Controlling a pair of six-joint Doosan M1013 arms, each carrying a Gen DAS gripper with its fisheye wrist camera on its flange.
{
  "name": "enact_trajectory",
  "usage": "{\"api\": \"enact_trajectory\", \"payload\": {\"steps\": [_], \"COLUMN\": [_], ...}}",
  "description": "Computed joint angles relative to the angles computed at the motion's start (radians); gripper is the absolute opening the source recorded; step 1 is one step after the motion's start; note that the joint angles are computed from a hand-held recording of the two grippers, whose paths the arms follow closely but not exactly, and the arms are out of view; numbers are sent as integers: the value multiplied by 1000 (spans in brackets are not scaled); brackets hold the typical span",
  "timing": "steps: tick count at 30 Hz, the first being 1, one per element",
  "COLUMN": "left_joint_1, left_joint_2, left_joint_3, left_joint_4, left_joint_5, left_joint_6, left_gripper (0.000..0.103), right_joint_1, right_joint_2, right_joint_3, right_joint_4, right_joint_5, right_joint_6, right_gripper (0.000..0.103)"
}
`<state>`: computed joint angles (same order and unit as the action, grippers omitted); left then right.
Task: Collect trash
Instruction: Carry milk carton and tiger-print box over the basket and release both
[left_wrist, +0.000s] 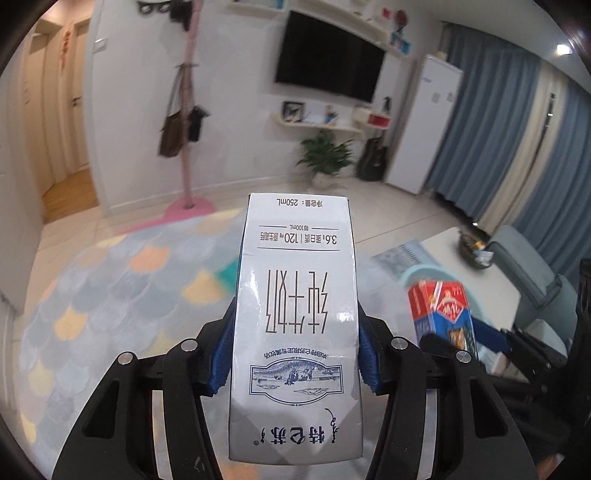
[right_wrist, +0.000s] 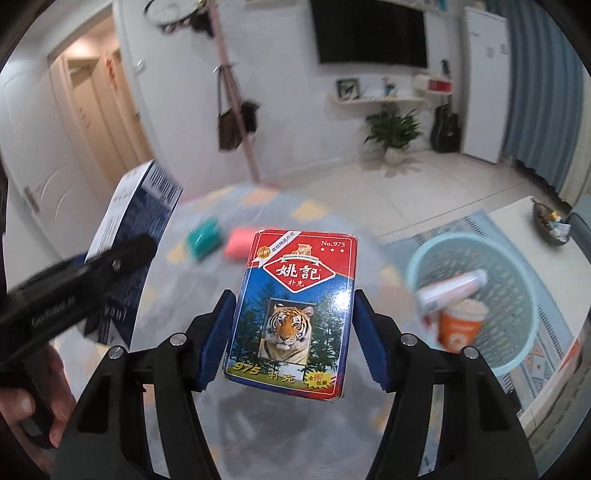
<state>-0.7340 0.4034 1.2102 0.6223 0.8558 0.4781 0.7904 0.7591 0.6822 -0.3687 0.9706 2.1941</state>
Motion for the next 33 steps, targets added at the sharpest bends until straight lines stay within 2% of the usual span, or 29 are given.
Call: {"api": "enact_trajectory", "payload": {"steps": [6, 11, 15, 24, 28, 33], "left_joint_1": [-9, -12, -9, -11, -13, -17], "left_joint_2": [73, 161, 227, 366, 422, 520], "left_joint_3": [-130, -267, -363, -564, -639, -788], "left_joint_4": [-77, -178, -256, -380, -433, -490], "left_joint_5": [-41, -30, -14, 79, 121, 219], "left_joint_6": [130, 281, 348, 425, 437, 472], "left_gripper": [53, 53, 53, 53, 53, 53], "right_joint_1": [-42, -94, -130, -195, -230, -269], "right_joint_2": [-54, -77, -96, -92, -89, -95], "right_joint_3": [58, 89, 128, 160, 186, 235], "right_joint_4": [-102, -102, -108, -87, -26, 57], "right_joint_5": [-33, -34, -34, 12, 28, 23], "right_joint_6": [108, 160, 197, 239, 263, 296], "right_gripper": [60, 60, 60, 60, 60, 60]}}
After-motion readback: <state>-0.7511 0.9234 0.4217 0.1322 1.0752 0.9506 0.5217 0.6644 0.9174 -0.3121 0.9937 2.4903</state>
